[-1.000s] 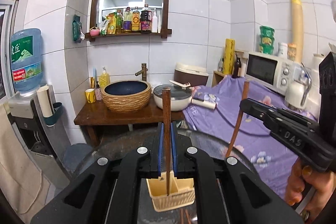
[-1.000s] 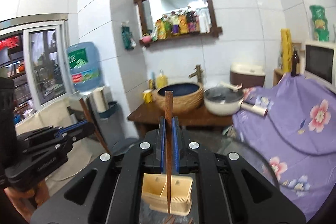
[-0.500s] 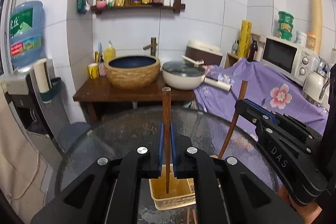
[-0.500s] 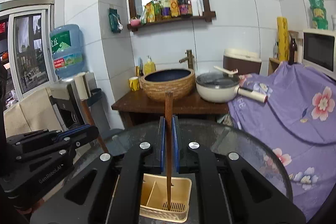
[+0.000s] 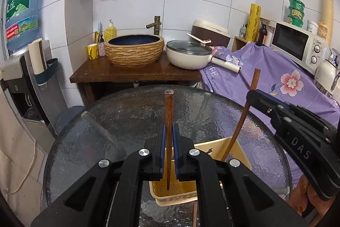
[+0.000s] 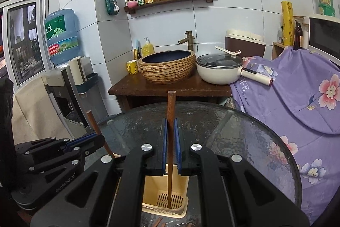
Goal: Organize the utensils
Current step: 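Lower both chopsticks into the holder and open both tools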
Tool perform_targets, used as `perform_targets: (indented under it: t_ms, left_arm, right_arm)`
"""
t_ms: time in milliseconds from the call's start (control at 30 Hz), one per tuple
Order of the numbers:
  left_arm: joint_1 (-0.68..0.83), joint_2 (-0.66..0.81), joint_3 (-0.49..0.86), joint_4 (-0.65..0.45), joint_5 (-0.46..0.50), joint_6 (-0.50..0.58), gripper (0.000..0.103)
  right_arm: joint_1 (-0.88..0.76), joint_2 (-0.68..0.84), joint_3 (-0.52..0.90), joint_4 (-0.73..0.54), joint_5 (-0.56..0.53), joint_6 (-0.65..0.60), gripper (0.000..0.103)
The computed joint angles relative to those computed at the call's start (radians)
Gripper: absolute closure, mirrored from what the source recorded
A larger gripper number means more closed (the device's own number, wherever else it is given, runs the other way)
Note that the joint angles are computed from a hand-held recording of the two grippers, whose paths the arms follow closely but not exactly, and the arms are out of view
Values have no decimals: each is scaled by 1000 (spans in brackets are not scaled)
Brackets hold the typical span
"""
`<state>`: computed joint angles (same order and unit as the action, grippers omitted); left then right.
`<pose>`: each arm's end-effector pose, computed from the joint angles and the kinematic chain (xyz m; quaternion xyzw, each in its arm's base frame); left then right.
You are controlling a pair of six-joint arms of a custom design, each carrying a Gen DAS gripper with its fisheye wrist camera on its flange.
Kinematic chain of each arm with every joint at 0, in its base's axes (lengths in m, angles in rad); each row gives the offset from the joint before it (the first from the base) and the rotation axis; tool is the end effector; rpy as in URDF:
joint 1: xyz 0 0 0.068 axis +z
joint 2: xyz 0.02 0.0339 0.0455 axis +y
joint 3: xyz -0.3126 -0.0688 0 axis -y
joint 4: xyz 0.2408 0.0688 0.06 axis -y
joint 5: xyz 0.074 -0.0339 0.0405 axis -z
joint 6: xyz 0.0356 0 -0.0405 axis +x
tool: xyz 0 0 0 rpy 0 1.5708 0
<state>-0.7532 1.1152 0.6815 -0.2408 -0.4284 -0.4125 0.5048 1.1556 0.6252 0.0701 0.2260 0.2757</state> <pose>0.1628 -0.1323 0.2810 0.0585 0.8835 -0.0731 0.4589 0.2046 0.1039 0.2812 -0.0375 0.8456 0.1106 0.5209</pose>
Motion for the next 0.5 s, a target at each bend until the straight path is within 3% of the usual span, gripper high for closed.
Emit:
perform_targets:
  t_ms: [233, 267, 333, 400, 433, 500]
  left_arm:
    - [27, 18, -19, 44, 26, 20, 94]
    - [32, 21, -21, 46, 32, 19, 91]
    - [20, 11, -30, 54, 10, 20, 69]
    - [2, -10, -44, 67, -14, 20, 54]
    - [-9, -23, -52, 75, -29, 21, 51]
    - [-39, -54, -62, 68, -50, 12, 46]
  right_arm:
    - [-10, 19, 5, 1, -13, -25, 95]
    - [-5, 21, 0, 7, 1, -25, 95]
    - [-8, 22, -5, 12, -3, -27, 92]
    - [-8, 18, -11, 15, 2, -27, 79]
    - [-2, 5, -24, 27, 17, -28, 66]
    - [10, -29, -45, 36, 39, -36, 54]
